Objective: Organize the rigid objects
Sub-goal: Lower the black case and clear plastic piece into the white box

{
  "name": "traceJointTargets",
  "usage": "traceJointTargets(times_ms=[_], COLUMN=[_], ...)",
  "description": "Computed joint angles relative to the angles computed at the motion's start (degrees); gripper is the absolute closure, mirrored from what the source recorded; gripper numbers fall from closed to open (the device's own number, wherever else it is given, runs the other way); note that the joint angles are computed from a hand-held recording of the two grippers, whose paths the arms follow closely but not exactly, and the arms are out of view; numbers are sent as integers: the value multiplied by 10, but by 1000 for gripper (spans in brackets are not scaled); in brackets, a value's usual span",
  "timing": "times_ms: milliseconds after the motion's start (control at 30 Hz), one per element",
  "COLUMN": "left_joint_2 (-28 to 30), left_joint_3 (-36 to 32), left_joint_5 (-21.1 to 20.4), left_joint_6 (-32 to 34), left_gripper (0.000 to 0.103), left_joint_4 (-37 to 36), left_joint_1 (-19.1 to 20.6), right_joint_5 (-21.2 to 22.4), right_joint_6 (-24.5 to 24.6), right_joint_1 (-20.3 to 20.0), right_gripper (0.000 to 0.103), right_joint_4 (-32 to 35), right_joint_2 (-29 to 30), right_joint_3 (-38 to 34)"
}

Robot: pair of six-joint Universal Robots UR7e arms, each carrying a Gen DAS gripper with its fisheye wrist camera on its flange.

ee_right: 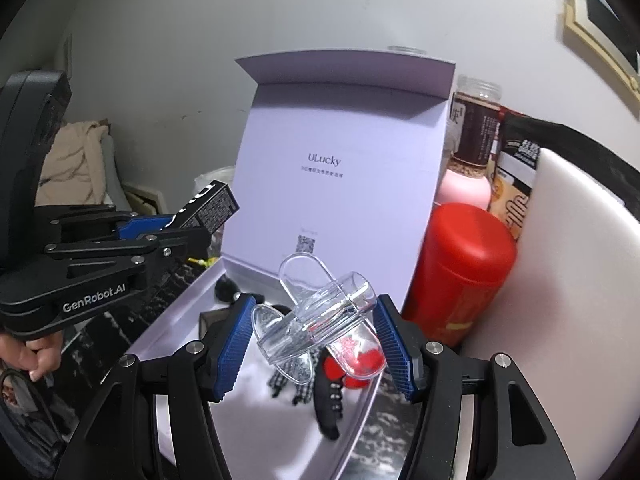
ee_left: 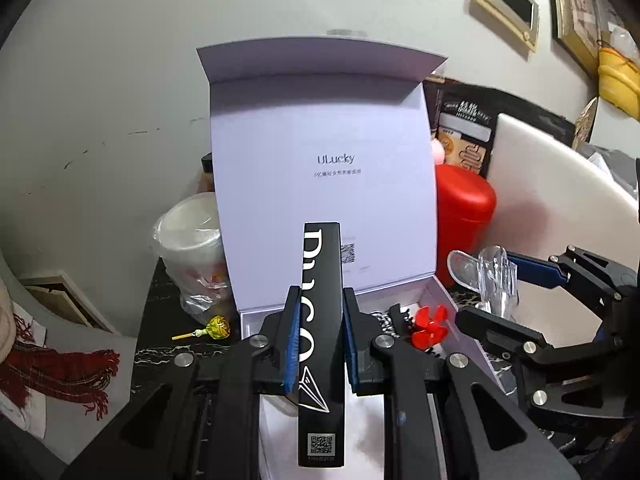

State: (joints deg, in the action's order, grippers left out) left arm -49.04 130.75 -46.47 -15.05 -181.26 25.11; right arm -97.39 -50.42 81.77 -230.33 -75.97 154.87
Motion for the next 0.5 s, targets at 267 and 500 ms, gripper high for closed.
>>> traceJointTargets(times_ms=[267, 500], left_joint_2=[16, 31], left_joint_3=[-16, -25], left_joint_5=[-19, -28], left_joint_6=[18, 27], left_gripper=[84, 84], left_joint_4=[4, 4], left_joint_1=[28, 43], right_joint_5=[7, 9], right_joint_6=[5, -2], right_joint_1=[-13, -22], right_gripper=[42, 42], right_joint_4=[36, 35], right_joint_2=[23, 47], right_joint_3=[-38, -53])
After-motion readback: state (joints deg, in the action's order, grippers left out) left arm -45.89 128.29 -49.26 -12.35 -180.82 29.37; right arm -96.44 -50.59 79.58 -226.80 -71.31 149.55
